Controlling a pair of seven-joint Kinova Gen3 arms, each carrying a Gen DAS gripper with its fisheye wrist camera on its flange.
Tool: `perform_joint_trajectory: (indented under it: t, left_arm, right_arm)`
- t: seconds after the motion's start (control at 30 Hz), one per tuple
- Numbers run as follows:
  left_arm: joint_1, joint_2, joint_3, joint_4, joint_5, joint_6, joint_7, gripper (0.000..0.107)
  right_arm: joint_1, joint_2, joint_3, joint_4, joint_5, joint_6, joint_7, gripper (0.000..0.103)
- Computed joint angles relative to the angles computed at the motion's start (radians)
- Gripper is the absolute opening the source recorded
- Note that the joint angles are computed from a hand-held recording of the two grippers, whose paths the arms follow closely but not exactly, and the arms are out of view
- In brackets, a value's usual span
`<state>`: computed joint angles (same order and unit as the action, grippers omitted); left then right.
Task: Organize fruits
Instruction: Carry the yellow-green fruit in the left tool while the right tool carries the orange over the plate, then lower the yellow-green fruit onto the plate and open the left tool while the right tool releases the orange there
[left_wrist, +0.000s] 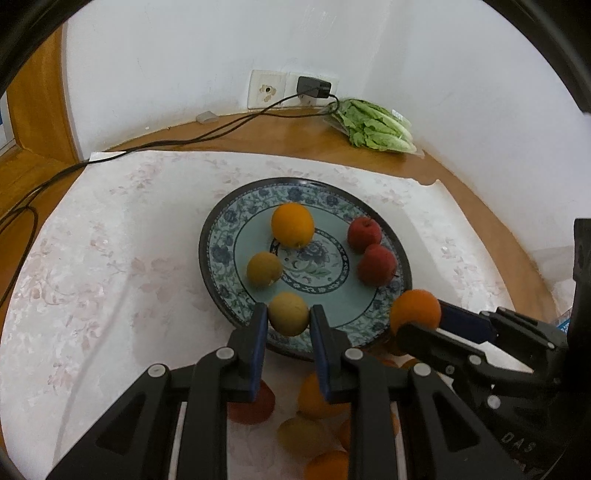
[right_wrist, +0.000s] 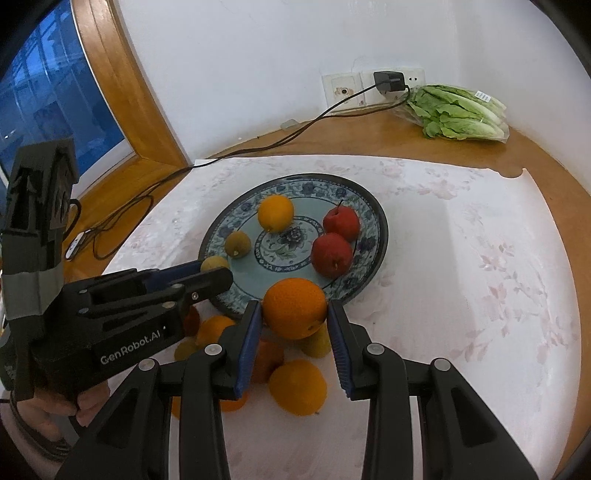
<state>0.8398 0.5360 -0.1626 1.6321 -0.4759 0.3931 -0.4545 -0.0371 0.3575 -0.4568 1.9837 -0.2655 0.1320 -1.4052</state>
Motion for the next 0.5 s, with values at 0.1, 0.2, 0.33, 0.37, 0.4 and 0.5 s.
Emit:
perform_joint_trajectory:
  t: [0.1,0.2,0.33,0.37,0.4,0.5]
  left_arm:
    - [-0.005,0.008,0.004,-0.007,0.000,0.000,-0.005,0.024]
    - [-0.015,0.017,0.010,-0.013,0.009,-0.003,-0.015,0.024]
    - [-0.017,0.021,0.006,-0.010,0.019,-0.018,-0.023,0.024]
    - [-0.013,0.021,0.002,-0.009,0.021,-0.020,-0.023,0.024]
    - [-0.011,0.022,-0.001,-0.009,0.023,-0.023,-0.023,0.024]
    - [-0.010,0.026,-0.003,-0.014,0.029,-0.020,-0.032,0.024]
  right_arm:
    - [-0.013,0.014,0.015,-0.013,0.008,0.001,-0.003,0.037]
    - [-0.029,0.019,0.031,-0.021,0.017,0.002,-0.009,0.037]
    - [-0.064,0.020,0.063,-0.022,0.038,-0.008,-0.026,0.037]
    - [-0.070,0.022,0.069,-0.022,0.043,-0.012,-0.030,0.037]
    - [-0.073,0.023,0.071,-0.022,0.049,-0.014,-0.033,0.037]
    - [-0.080,0.028,0.077,-0.025,0.063,-0.016,-0.043,0.037]
